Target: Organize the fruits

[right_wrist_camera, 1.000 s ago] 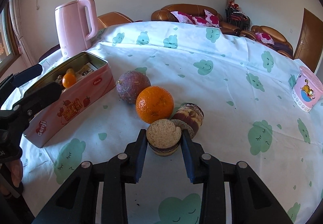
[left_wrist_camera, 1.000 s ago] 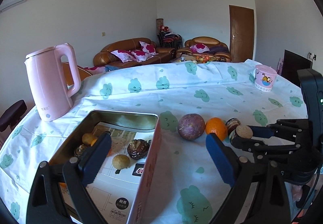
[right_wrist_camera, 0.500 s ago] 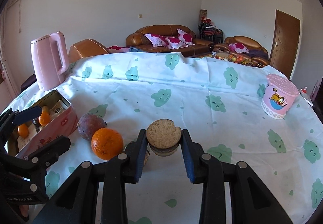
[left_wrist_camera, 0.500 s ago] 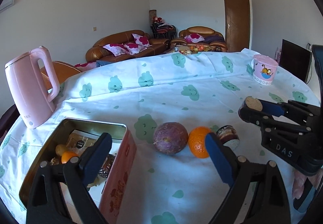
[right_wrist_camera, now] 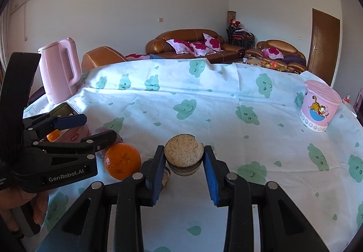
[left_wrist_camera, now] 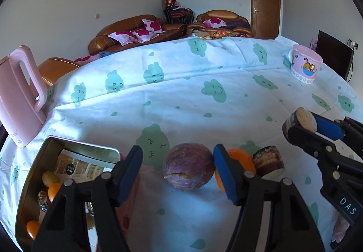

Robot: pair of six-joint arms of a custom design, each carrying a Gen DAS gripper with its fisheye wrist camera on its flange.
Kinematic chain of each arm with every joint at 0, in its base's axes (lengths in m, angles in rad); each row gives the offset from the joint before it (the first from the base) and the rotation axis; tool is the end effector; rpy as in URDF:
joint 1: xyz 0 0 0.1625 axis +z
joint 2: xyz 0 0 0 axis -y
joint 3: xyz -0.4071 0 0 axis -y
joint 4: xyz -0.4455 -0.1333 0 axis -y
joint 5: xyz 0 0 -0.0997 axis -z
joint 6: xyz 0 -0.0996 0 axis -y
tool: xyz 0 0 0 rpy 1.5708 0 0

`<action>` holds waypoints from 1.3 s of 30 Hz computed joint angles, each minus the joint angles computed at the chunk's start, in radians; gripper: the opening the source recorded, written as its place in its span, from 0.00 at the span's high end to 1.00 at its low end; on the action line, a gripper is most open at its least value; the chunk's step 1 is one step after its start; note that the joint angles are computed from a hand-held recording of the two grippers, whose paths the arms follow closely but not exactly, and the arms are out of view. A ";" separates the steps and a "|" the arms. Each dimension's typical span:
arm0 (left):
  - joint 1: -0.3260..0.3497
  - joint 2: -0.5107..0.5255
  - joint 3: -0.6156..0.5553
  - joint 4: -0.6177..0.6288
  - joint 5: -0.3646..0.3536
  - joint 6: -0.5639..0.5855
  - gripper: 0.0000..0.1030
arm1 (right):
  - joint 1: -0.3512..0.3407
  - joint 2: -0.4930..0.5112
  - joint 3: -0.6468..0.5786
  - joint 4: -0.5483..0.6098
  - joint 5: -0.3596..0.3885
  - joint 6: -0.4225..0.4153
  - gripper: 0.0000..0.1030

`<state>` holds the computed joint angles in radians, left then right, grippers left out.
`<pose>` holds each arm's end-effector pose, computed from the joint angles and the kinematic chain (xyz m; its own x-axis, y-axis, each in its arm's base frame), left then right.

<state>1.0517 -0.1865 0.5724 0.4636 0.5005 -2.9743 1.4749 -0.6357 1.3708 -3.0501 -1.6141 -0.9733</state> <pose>-0.1901 -0.7776 -0.0314 -0.6322 -0.1527 -0.7596 0.4846 0.6870 -0.5414 0.0519 -0.8075 0.0998 -0.6161 -0.5351 0.5779 -0.7802 0.5152 -0.3548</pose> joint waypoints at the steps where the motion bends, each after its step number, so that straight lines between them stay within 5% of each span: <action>1: 0.002 0.002 -0.006 0.005 0.004 -0.005 0.35 | 0.000 0.000 0.000 0.000 0.001 0.000 0.66; 11: 0.016 0.004 -0.022 -0.027 0.009 0.063 0.29 | 0.002 0.006 -0.011 0.010 -0.013 0.007 0.66; 17: 0.008 -0.107 0.182 -0.125 0.061 0.088 0.30 | -0.003 0.003 -0.011 0.016 -0.003 0.019 0.66; 30: -0.012 -0.194 0.355 -0.165 0.070 0.085 0.30 | -0.002 0.000 -0.005 0.005 -0.003 0.013 0.66; 39: -0.007 -0.166 0.301 -0.148 0.065 0.083 0.28 | 0.002 0.005 -0.002 -0.014 -0.017 -0.006 0.66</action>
<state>1.0449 -0.3522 0.8736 0.3157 0.5654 -2.8914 1.4773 -0.6309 1.3687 -3.0645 -1.6313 -0.9790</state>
